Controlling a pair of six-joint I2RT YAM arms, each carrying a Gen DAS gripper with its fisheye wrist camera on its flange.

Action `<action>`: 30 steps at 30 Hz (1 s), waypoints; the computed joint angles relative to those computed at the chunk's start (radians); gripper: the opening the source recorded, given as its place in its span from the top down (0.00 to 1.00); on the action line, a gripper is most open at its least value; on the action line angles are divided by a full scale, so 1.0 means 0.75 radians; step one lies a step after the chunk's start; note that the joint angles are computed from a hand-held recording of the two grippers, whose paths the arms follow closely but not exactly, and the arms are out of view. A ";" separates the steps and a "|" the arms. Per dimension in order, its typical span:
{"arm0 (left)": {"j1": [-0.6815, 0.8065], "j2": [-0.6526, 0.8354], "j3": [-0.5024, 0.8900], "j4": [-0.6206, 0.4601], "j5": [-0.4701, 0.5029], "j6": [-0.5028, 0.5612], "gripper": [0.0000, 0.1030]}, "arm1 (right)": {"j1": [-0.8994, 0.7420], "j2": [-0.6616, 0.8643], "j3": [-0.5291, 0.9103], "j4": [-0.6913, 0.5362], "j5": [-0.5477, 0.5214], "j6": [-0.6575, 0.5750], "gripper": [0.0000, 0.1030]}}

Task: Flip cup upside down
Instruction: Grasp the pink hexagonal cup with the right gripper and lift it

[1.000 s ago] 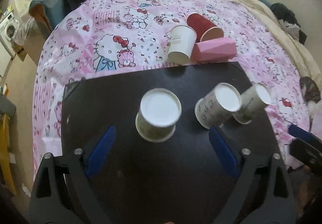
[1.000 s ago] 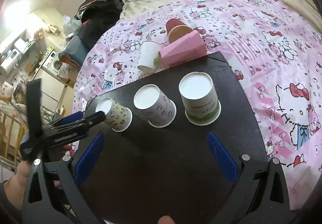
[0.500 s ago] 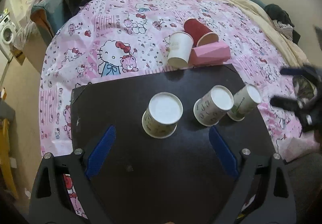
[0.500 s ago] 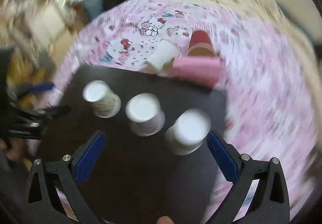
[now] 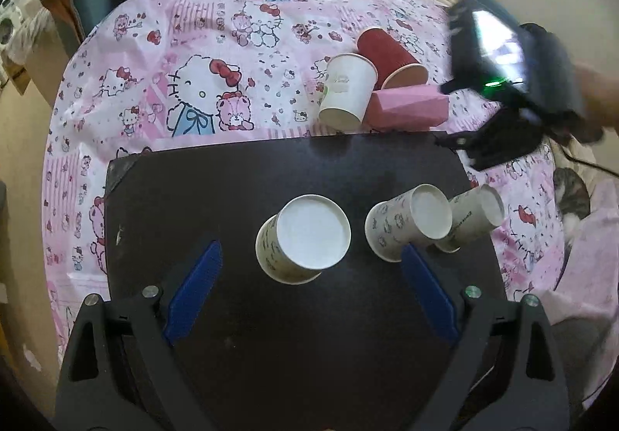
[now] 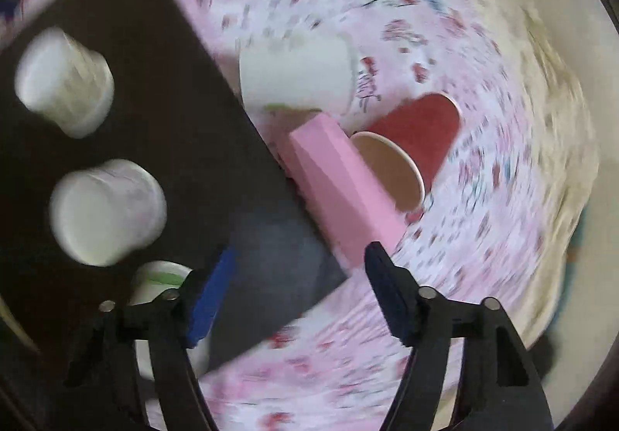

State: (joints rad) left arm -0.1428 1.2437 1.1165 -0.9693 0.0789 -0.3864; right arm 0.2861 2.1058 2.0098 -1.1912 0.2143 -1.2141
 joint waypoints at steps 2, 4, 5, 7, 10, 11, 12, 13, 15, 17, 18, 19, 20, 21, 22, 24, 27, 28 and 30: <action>-0.009 0.005 -0.004 0.013 -0.028 0.009 0.10 | 0.036 0.073 0.030 0.037 0.063 -0.088 0.34; -0.011 0.024 -0.002 0.009 -0.035 0.017 0.10 | 0.071 0.137 0.055 0.075 0.126 -0.165 0.35; -0.002 0.032 -0.002 0.007 -0.015 0.017 0.10 | 0.084 0.162 0.068 0.087 0.148 -0.192 0.35; 0.014 0.043 -0.002 0.002 0.022 0.015 0.10 | 0.109 0.212 0.098 0.111 0.190 -0.244 0.36; 0.015 0.053 0.003 0.002 -0.006 0.017 0.10 | 0.128 0.319 0.240 0.053 0.210 -0.256 0.39; 0.014 0.058 0.003 0.003 -0.021 0.007 0.10 | 0.133 0.340 0.267 0.045 0.206 -0.257 0.41; 0.012 0.073 0.011 -0.007 -0.039 -0.007 0.10 | 0.138 0.361 0.290 0.040 0.204 -0.255 0.41; 0.016 0.085 0.017 -0.015 -0.049 -0.020 0.10 | 0.145 0.390 0.317 0.033 0.210 -0.246 0.40; 0.037 0.089 0.014 -0.007 -0.023 -0.019 0.10 | 0.152 0.419 0.334 0.043 0.217 -0.233 0.39; 0.038 0.086 0.012 -0.005 -0.032 -0.016 0.10 | 0.156 0.435 0.336 0.059 0.226 -0.222 0.39; 0.033 0.084 0.011 -0.005 -0.042 -0.013 0.10 | 0.154 0.448 0.366 0.038 0.221 -0.212 0.39; 0.030 0.082 0.010 -0.006 -0.046 -0.012 0.10 | 0.149 0.453 0.386 0.022 0.205 -0.203 0.39; 0.031 0.079 0.008 -0.006 -0.040 -0.014 0.10 | 0.141 0.458 0.413 0.000 0.179 -0.191 0.40; 0.034 0.080 0.010 -0.006 -0.035 -0.014 0.10 | 0.133 0.461 0.433 -0.019 0.158 -0.179 0.40; 0.035 0.075 0.009 -0.005 -0.031 -0.019 0.10 | 0.120 0.461 0.457 -0.038 0.131 -0.168 0.40; 0.029 0.066 0.008 -0.003 -0.036 -0.022 0.10 | 0.102 0.402 0.392 -0.002 0.088 -0.156 0.41; 0.021 0.048 0.006 0.000 -0.047 -0.028 0.10 | 0.057 0.383 0.472 -0.108 -0.018 -0.081 0.42; 0.021 0.040 0.004 0.002 -0.051 -0.033 0.10 | 0.042 0.392 0.526 -0.146 -0.049 -0.063 0.42; 0.021 0.031 0.001 0.003 -0.055 -0.039 0.10 | 0.007 0.375 0.560 -0.182 -0.121 -0.015 0.43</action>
